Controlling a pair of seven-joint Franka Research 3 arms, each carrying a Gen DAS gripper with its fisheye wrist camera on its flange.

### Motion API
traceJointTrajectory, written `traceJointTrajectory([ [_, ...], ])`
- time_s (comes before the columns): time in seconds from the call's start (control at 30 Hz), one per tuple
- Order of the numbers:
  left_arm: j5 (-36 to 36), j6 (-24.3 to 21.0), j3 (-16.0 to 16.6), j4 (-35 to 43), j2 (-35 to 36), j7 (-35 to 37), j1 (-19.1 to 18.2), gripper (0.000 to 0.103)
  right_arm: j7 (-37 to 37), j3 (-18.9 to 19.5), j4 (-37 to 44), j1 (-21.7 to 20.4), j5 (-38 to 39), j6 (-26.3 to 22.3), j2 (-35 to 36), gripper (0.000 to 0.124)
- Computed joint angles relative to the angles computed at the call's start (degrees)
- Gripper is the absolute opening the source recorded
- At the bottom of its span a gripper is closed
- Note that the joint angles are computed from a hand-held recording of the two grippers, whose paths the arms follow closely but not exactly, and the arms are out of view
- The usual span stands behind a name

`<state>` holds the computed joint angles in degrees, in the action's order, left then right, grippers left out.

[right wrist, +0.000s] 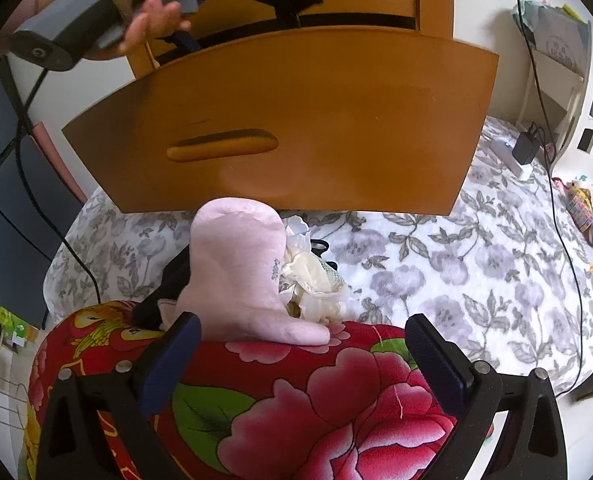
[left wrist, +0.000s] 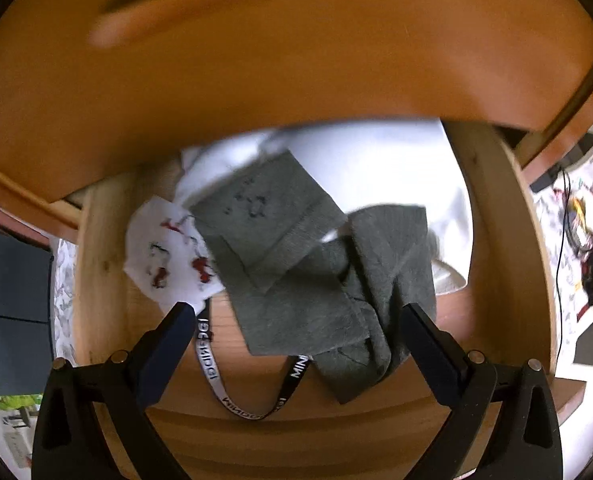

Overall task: Take underwear out of drawer
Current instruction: 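Move the left tool into the open drawer toward the grey socks, then close the left tool on the grey sock in the drawer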

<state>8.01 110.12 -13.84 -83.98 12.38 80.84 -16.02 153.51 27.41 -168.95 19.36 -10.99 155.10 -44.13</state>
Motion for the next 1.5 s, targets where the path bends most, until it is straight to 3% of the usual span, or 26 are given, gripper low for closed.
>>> traceJointTrajectory([
  [0.63, 3.4, -16.1, 0.5, 23.9, 18.1, 1.2, -6.2, 0.101, -1.3, -1.5, -1.1, 0.4, 2.5, 2.6, 0.7, 0.103],
  [0.87, 2.8, -21.0, 1.1, 32.7, 24.1, 4.4, -7.6, 0.084, -1.5, -1.5, -1.3, 0.4, 3.1, 2.7, 0.6, 0.103],
  [1.03, 2.1, -21.0, 1.5, 33.3, 24.7, 5.7, -7.6, 0.083, -1.7, -1.4, -1.4, 0.4, 3.3, 2.8, 0.5, 0.103],
  [1.5, -0.1, -16.8, 0.7, 24.4, 19.5, 8.6, -4.7, 0.06, -1.8, -1.4, -1.4, 0.4, 3.5, 2.7, 0.4, 0.103],
])
